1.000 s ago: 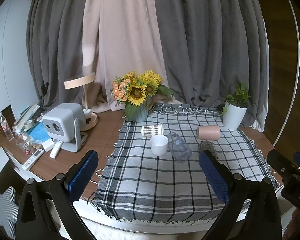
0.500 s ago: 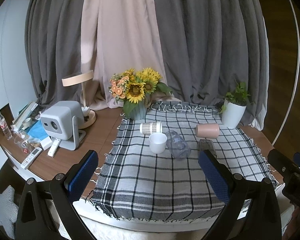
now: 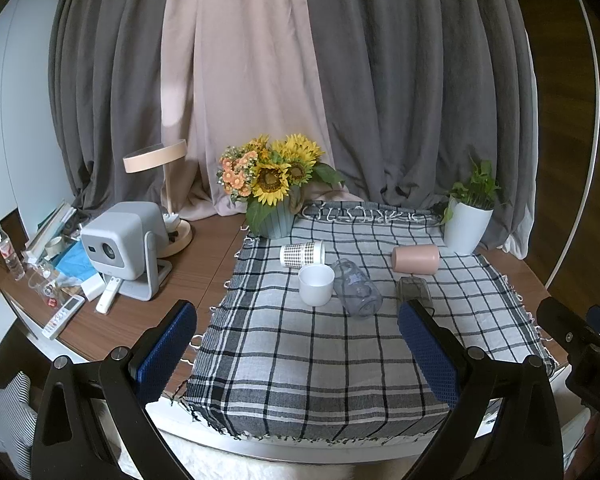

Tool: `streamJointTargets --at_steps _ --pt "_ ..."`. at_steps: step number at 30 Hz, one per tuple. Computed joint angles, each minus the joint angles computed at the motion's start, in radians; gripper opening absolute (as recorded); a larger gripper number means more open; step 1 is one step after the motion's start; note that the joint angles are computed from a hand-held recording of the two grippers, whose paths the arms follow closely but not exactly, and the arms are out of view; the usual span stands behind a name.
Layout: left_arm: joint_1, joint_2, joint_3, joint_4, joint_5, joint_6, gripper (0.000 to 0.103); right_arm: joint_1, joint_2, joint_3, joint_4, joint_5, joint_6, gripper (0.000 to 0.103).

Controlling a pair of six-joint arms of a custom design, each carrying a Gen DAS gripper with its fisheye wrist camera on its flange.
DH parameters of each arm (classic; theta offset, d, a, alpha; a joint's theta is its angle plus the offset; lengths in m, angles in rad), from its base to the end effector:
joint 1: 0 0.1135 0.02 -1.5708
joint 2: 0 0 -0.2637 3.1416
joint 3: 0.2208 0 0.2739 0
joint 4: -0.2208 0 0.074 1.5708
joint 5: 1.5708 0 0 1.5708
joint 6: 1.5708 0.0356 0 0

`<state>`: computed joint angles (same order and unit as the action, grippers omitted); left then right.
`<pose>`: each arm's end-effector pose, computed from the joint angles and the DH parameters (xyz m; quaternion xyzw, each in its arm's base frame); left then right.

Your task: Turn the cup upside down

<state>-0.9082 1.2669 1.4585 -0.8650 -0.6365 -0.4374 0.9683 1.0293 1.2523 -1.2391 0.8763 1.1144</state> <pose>0.1842 -0.2016 0.4109 0.0676 0.8638 -0.0363 0.4979 0.1259 0.1348 0.3748 0.1794 0.8601 0.0079 0.4774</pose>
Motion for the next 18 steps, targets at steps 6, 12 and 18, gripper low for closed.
streamJointTargets --at_steps 6,12,18 --pt "0.002 0.001 0.003 -0.001 0.002 0.001 0.103 -0.002 0.0 0.0 0.001 -0.004 -0.002 0.102" --pt "-0.001 0.005 0.006 -0.005 0.002 -0.006 0.103 0.001 -0.002 -0.004 0.0 -0.004 0.0 0.102" --pt "0.005 0.006 0.007 -0.001 0.007 0.0 0.103 0.0 -0.004 -0.008 0.002 -0.006 -0.001 0.102"
